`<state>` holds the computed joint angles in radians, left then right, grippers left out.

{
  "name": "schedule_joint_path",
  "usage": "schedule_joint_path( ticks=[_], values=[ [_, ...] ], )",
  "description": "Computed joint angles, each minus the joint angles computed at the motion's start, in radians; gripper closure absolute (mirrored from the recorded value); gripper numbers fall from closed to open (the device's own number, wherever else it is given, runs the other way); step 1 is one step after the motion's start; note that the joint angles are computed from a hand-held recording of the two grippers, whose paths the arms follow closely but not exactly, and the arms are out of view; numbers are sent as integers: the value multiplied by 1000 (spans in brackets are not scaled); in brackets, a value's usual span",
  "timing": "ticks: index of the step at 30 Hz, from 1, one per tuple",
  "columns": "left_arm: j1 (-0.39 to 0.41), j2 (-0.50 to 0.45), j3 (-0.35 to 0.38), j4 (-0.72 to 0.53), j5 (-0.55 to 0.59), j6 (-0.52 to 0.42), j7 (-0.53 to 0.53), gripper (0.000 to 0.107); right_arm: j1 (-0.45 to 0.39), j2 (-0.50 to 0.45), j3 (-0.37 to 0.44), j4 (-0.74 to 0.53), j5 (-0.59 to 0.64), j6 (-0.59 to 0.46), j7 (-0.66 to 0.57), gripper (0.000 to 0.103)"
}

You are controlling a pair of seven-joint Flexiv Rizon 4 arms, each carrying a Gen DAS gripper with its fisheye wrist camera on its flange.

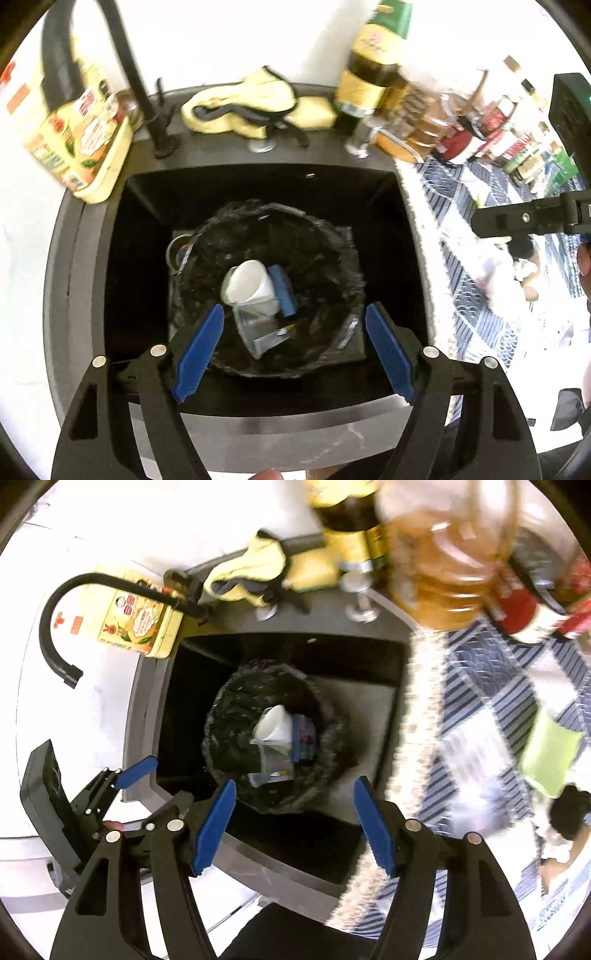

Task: Collect trash
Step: 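Grasp the tan paper cup with the right gripper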

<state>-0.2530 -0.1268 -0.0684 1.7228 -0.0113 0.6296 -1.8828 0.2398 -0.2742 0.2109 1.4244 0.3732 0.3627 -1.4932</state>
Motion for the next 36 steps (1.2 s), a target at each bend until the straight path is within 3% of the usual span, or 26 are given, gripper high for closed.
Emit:
schedule_joint_path(
  ticks=[12,23,25,36],
  values=[
    [-119,-157,-59,-232,39,-45,-40,30,-179,136,-111,162,-7,-28,-53,32],
    [-221,-360,-61,-522,40,-171,103,28,-297,217,-184,307,44,19,-3,31],
    [-236,-392,-57,-569,41,-194,131,22,-310,221,-193,324,54,30,11,29],
    [-291,-534,-32,-773,32,-327,222,22,-387,178,-228,402,173,83,83,29]
  ],
)
